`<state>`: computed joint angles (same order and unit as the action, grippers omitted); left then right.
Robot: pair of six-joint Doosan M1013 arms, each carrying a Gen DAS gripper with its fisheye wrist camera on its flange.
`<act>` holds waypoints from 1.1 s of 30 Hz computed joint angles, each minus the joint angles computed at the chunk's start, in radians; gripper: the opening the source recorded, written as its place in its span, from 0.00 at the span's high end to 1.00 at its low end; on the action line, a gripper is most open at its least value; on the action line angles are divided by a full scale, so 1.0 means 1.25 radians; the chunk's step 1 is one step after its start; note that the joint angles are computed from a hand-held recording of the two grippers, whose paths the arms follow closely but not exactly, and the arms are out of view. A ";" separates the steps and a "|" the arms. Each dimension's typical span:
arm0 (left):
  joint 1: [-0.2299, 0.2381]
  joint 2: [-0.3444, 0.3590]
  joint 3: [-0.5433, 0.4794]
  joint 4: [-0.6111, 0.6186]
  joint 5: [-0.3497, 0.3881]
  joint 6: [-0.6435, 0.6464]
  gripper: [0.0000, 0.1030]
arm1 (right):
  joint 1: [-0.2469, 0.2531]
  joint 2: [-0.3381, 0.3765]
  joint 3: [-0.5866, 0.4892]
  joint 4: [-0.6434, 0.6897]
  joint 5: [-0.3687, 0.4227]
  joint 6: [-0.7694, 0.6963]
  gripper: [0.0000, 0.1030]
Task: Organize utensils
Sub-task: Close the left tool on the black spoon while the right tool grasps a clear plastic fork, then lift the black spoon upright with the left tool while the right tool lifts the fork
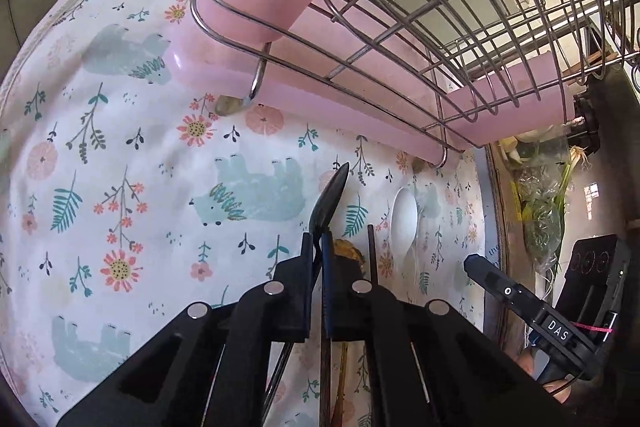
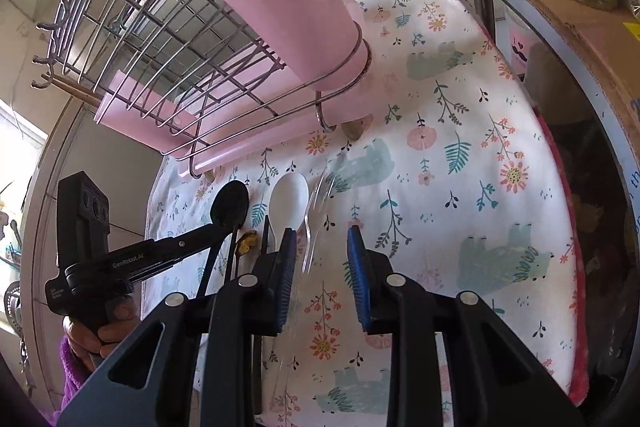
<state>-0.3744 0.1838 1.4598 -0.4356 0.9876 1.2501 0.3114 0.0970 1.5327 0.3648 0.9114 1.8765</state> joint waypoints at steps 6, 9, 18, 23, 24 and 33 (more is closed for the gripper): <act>0.001 -0.024 0.002 0.121 0.001 -0.065 0.97 | 0.000 0.021 -0.020 0.008 0.022 0.001 0.74; 0.000 -0.027 -0.005 0.183 0.027 -0.082 0.97 | 0.003 0.038 -0.035 0.008 0.042 -0.002 0.74; -0.002 0.009 -0.059 0.232 0.126 -0.029 0.95 | 0.031 0.095 -0.097 -0.058 0.118 0.010 0.75; -0.015 0.028 -0.089 0.267 0.163 -0.001 0.94 | 0.035 0.110 -0.109 -0.072 0.134 0.017 0.86; -0.018 0.032 -0.094 0.273 0.167 0.003 0.93 | 0.033 0.110 -0.108 -0.067 0.133 0.013 0.86; -0.028 0.047 -0.115 0.306 0.190 0.003 0.91 | 0.025 0.084 -0.076 -0.063 0.099 -0.004 0.89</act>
<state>-0.4097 0.2429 1.3160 -0.0526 1.2255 1.2537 0.3426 0.2015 1.4380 0.2859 1.0353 1.8718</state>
